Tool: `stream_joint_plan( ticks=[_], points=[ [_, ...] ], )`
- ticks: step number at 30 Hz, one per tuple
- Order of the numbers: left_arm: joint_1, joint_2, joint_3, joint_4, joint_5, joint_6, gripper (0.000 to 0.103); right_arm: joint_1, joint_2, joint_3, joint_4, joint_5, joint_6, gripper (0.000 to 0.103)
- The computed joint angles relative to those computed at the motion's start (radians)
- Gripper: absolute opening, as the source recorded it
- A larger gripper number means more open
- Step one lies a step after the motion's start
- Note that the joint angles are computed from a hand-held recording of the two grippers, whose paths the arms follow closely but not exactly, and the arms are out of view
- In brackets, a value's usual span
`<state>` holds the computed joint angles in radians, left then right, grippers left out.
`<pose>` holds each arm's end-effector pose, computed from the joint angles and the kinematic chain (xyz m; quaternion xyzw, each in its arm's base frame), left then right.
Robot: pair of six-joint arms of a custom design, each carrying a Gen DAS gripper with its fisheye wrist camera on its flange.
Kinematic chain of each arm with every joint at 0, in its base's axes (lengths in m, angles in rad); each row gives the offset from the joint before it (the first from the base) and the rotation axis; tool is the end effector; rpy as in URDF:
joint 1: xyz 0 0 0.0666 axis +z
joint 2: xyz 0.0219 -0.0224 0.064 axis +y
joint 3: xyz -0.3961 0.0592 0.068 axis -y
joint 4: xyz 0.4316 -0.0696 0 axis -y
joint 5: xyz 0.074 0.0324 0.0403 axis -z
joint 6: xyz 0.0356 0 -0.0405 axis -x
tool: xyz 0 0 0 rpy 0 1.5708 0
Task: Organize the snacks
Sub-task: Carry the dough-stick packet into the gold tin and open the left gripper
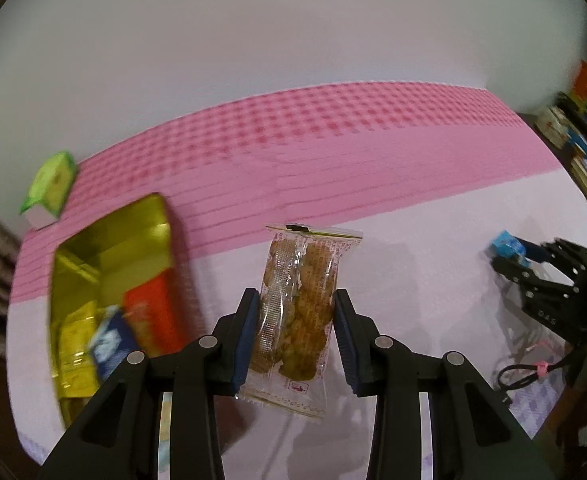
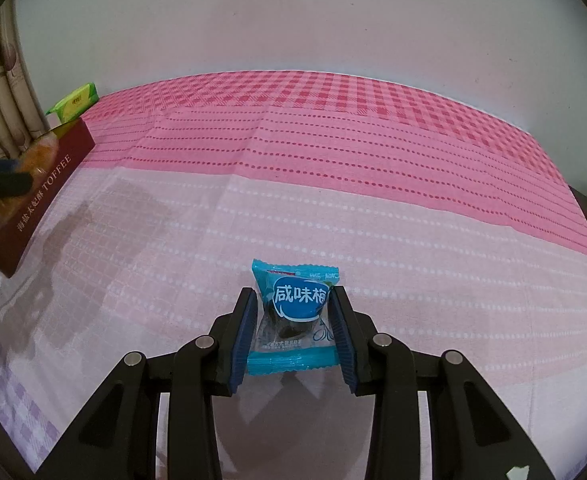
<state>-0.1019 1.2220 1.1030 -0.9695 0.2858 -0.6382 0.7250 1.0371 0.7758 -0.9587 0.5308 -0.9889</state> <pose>0.4257 -0.0540 0.3789 0.3793 0.8838 -0.0707 0.2646 0.2605 0.2062 0.2963 0.1704 0.9359 -0.0418 0.3055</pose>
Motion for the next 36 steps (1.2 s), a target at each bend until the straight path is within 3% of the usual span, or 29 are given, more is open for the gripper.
stream_joint_plan(
  ticks=[17,36],
  points=[
    [0.207,0.124,0.130,0.028,-0.061,0.057,0.038,-0.004,0.017,0.015,-0.021,-0.006,-0.019,0.035],
    [0.236,0.194,0.118,0.099,-0.089,0.065,0.038,0.006,0.043,0.041,-0.074,-0.001,-0.108,0.034]
  ],
)
